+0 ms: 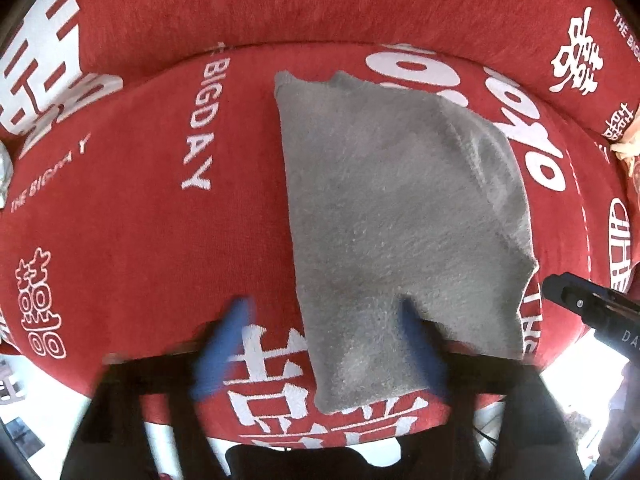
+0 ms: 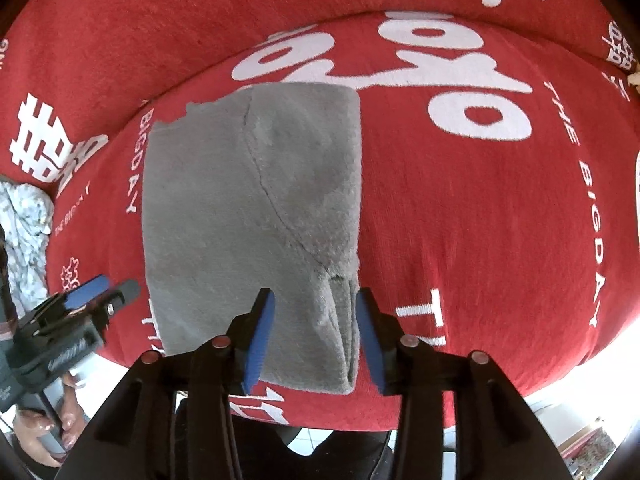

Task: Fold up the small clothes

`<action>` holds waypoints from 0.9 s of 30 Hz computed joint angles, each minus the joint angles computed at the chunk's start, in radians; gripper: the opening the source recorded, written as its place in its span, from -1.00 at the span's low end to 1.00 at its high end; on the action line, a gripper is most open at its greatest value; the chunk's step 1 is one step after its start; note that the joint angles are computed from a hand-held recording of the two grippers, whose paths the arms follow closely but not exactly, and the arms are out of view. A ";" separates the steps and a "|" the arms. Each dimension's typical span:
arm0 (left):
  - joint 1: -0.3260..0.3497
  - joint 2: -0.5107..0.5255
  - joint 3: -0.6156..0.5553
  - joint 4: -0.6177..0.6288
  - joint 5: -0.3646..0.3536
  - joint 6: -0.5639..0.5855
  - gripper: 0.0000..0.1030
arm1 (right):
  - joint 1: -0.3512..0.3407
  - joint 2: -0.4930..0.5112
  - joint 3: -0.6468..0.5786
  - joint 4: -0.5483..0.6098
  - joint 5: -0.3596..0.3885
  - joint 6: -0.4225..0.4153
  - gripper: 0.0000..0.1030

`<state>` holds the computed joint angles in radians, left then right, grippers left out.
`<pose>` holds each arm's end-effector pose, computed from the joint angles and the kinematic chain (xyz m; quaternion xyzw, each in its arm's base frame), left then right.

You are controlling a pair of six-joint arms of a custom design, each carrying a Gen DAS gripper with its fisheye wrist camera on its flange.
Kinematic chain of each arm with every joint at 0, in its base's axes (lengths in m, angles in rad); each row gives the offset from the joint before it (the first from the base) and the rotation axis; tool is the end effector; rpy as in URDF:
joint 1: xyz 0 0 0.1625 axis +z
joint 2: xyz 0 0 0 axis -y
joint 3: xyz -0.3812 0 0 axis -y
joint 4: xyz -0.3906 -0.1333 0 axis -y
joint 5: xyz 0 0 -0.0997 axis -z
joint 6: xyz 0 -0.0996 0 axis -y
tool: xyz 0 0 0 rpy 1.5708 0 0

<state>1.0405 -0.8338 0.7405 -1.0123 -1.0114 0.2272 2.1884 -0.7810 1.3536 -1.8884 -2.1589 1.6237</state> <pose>-0.1916 -0.6948 0.3610 0.4049 0.8454 0.1785 0.2990 0.4543 -0.5048 0.1139 -0.4254 -0.8495 0.2059 0.2347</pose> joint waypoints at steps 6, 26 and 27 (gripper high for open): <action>-0.014 0.003 -0.006 -0.010 0.013 0.021 0.70 | -0.006 0.027 -0.071 0.090 -0.006 0.007 0.14; -0.027 -0.007 0.026 -0.029 0.077 -0.039 1.00 | -0.004 0.139 -0.297 0.376 -0.060 0.054 0.99; -0.026 -0.007 0.026 -0.028 0.080 -0.044 1.00 | -0.005 0.141 -0.302 0.383 -0.059 0.055 0.99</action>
<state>1.0142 -0.8405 0.7661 -1.0399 -0.9315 0.1829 2.1834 -0.6398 1.0516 -1.5056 -2.2175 1.6784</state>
